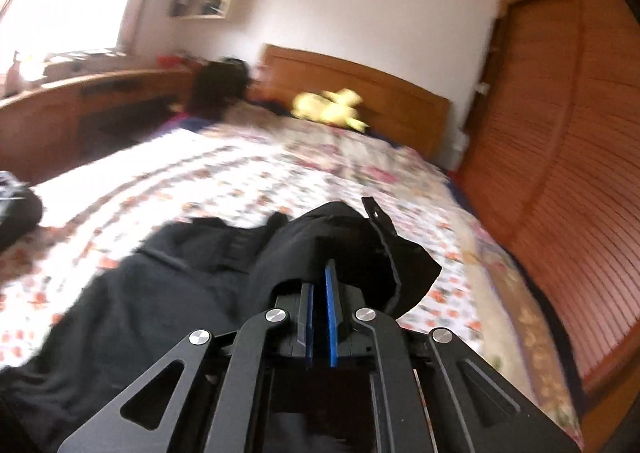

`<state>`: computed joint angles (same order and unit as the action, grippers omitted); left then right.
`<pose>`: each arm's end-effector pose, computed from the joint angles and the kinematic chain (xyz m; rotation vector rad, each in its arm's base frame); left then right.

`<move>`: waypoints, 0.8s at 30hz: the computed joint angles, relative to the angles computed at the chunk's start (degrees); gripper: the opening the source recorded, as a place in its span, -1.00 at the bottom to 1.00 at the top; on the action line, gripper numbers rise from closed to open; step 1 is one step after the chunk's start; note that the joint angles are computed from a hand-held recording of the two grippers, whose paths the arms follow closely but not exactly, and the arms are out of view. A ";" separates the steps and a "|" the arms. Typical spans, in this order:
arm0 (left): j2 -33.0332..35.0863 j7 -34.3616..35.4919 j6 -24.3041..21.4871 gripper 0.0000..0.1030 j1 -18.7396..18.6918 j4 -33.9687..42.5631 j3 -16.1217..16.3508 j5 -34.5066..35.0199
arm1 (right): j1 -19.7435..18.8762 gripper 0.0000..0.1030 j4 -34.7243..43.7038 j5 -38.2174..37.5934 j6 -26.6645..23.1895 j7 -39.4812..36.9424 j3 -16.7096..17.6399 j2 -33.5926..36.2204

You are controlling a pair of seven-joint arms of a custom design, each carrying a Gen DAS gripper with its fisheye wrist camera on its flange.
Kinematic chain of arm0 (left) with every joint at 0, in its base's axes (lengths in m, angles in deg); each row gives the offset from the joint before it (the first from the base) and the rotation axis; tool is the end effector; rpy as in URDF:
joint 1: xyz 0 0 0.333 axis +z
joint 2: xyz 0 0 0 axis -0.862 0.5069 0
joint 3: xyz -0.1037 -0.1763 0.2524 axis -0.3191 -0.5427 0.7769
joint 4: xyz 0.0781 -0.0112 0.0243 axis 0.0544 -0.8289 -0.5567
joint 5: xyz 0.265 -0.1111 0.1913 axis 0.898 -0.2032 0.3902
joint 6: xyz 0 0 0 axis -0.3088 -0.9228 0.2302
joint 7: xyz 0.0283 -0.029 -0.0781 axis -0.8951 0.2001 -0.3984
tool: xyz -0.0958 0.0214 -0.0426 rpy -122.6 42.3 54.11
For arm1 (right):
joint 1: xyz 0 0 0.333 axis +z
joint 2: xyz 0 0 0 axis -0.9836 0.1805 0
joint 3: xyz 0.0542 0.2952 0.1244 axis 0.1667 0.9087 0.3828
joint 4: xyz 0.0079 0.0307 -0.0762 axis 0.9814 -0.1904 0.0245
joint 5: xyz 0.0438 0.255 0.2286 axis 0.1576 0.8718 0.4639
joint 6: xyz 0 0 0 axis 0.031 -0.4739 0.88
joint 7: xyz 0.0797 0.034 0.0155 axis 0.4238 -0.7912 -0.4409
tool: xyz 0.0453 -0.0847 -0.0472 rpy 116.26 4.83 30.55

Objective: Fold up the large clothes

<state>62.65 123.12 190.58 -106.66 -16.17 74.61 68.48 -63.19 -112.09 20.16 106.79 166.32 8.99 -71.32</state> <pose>0.5085 -0.4242 0.5283 -1.0739 1.9998 -1.4040 0.4935 0.2220 0.6356 -1.6669 1.6235 -1.2324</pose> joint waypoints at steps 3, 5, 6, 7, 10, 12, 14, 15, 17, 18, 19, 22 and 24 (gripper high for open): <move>-0.69 0.15 0.65 0.95 -1.12 -1.29 1.67 -0.45 | 1.41 -0.80 -0.36 3.27 3.09 -3.11 0.73 0.71; -1.25 0.63 1.05 0.95 -1.70 -2.27 2.53 -1.10 | 2.51 -0.53 -0.40 4.37 2.58 -4.51 1.36 1.26; -1.58 0.96 1.31 0.95 -2.09 -2.87 3.07 -1.54 | 3.03 -0.47 -0.74 5.48 2.50 -5.33 1.47 1.30; -1.76 1.38 1.40 0.95 -2.36 -3.18 3.38 -2.05 | 3.41 -0.41 -1.03 6.69 2.38 -6.24 1.47 1.27; -2.41 2.80 1.98 0.95 -3.62 -4.43 4.78 -3.94 | 4.27 -0.39 -2.29 11.27 0.73 -10.00 1.47 0.92; -2.76 3.94 2.15 0.95 -4.08 -5.03 5.12 -5.35 | 4.31 -0.39 -3.62 12.35 0.07 -10.94 1.44 0.24; -3.04 5.17 2.32 0.95 -4.63 -5.56 5.55 -6.76 | 4.37 -0.29 -4.80 15.32 -0.71 -12.94 1.50 -0.43; -3.10 5.77 2.33 0.95 -4.53 -5.64 5.36 -7.32 | 4.46 -0.12 -4.91 19.14 -1.52 -15.98 1.34 -0.19; -3.20 6.91 2.37 0.95 -4.65 -5.82 5.23 -8.40 | 4.47 -0.11 -5.41 20.64 -3.42 -17.43 1.66 -0.09; -3.14 7.42 2.29 0.95 -4.85 -5.74 5.28 -8.96 | 4.52 -0.11 -6.27 21.41 -4.14 -18.06 1.72 -0.45; -3.08 7.87 2.23 0.95 -4.98 -5.69 5.26 -9.39 | 4.49 -0.09 -7.11 22.04 -4.11 -18.24 1.76 -0.83; -2.78 8.84 1.88 0.95 -5.35 -5.35 5.15 -10.23 | 4.00 0.14 -10.21 22.64 -2.67 -16.98 2.09 -2.61; -2.63 9.22 1.71 0.95 -5.43 -5.19 4.97 -10.36 | 3.47 0.15 -12.26 23.30 -1.52 -16.47 2.37 -3.99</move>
<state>60.02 132.34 192.29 -112.09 -21.36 79.58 58.13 -59.72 -124.35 43.46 105.27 149.85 11.35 -75.31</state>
